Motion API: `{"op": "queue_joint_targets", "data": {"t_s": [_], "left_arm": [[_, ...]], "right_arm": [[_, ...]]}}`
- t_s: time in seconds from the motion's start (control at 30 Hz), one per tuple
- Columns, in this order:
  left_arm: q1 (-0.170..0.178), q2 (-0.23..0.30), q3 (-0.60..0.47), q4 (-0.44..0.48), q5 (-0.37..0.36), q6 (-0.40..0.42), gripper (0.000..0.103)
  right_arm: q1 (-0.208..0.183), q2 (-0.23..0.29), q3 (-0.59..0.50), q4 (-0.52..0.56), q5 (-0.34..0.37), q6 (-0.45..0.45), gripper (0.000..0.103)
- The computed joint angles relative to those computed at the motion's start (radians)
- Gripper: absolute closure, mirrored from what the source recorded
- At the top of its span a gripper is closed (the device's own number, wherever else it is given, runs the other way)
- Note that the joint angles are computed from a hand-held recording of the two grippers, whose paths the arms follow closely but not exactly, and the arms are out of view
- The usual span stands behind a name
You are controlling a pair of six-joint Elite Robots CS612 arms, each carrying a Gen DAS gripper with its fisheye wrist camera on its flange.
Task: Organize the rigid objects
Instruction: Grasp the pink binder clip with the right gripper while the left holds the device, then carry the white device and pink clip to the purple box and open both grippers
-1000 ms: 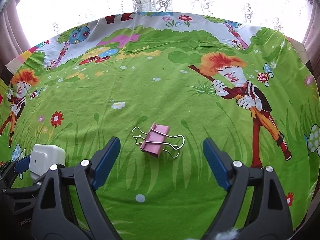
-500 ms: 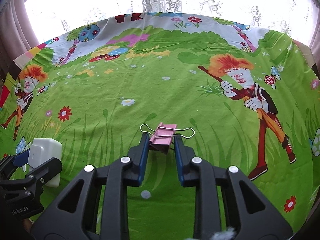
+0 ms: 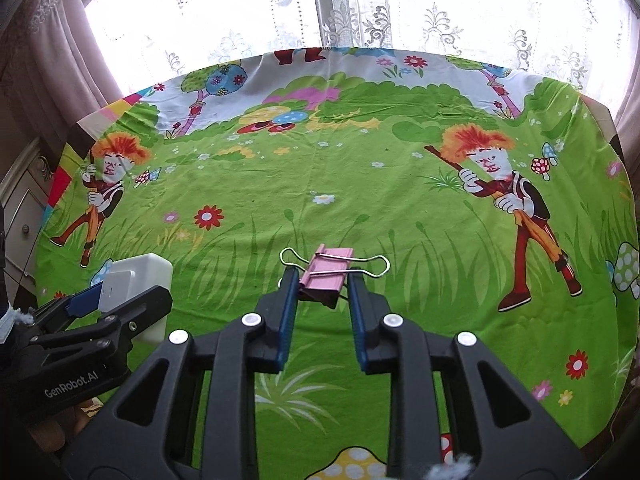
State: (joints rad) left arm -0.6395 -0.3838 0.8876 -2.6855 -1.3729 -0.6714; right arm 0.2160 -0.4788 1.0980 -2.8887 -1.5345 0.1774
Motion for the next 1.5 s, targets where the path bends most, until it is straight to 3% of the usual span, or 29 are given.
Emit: {"op": "queue_joint_targets", "data": {"t_s": [0.63,0.87,1.23,1.5], "left_arm": [[-0.010,-0.206,0.400,-0.260,0.063,-0.158,0.017],[-0.015,-0.295,0.567,-0.336,0.127,-0.208,0.017],[-0.011,-0.435,0.831,-0.386,0.260,-0.359,0.017],[-0.014,-0.488,0.948,-0.367,0.309,-0.462,0.017]], "right_arm": [[0.060,-0.121,0.170,-0.089,0.119,-0.047,0.075],[0.086,-0.159,0.224,-0.108,0.176,-0.083,0.074],[0.149,-0.191,0.256,-0.069,0.274,-0.183,0.074],[0.213,-0.192,0.253,0.012,0.321,-0.327,0.074]]}}
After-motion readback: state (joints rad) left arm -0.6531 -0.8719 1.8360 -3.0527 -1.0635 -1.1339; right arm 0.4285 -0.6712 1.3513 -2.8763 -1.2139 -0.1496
